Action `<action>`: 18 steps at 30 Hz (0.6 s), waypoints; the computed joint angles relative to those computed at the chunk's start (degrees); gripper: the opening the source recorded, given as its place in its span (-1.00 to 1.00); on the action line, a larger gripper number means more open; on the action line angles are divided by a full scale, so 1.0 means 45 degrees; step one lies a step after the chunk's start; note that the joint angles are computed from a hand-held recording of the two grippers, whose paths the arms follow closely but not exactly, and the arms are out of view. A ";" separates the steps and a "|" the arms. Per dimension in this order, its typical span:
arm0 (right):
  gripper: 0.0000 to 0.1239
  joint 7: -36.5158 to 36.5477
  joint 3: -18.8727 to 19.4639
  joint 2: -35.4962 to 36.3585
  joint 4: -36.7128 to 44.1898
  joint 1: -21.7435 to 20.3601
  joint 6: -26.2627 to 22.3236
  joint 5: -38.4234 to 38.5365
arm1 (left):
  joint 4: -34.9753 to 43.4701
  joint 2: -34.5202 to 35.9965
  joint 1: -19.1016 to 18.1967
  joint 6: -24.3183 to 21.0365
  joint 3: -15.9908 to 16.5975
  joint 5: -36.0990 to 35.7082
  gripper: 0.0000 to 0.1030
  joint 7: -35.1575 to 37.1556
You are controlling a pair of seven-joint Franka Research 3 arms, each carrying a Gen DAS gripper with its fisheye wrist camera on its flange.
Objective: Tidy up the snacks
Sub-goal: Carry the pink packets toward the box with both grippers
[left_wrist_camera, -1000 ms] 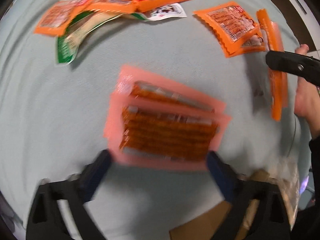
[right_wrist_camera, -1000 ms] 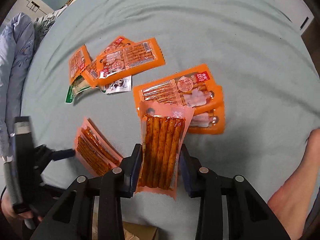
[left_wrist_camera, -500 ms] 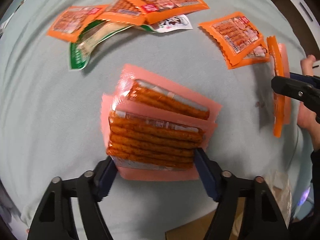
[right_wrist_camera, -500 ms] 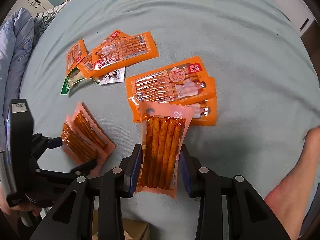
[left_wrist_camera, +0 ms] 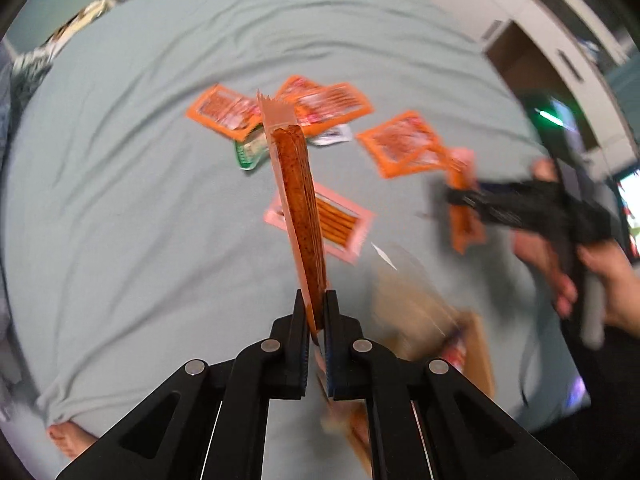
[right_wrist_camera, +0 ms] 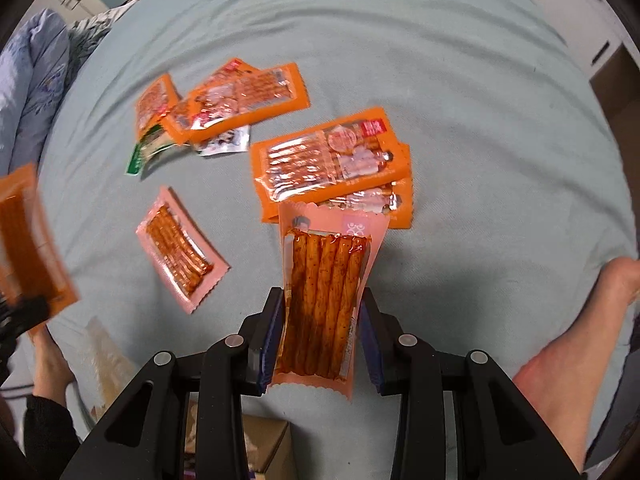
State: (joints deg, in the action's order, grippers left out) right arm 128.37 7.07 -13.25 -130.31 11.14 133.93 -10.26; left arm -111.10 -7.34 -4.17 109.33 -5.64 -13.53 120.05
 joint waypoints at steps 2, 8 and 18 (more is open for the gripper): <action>-0.45 0.0097 0.0181 -0.0207 0.0110 0.0055 -0.0242 -0.0331 | -0.0185 -0.0932 0.0069 -0.1069 0.0291 -0.0499 -0.90 0.0722; -0.45 0.0918 0.0557 -0.0461 0.0651 0.0446 -0.0786 -0.0221 | -0.3040 -0.4188 -0.0652 -0.2657 0.0562 -0.0805 -0.90 0.1601; -0.44 0.1146 0.1434 -0.1981 0.1315 0.1061 -0.2567 -0.0790 | -0.4763 -0.3282 -0.1089 -0.1392 0.0289 0.0421 0.13 0.0196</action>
State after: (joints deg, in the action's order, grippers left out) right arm 133.53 13.53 -22.16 -124.39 15.92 122.38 -13.82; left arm -132.53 -22.11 -9.08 103.07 -4.34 -11.64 120.94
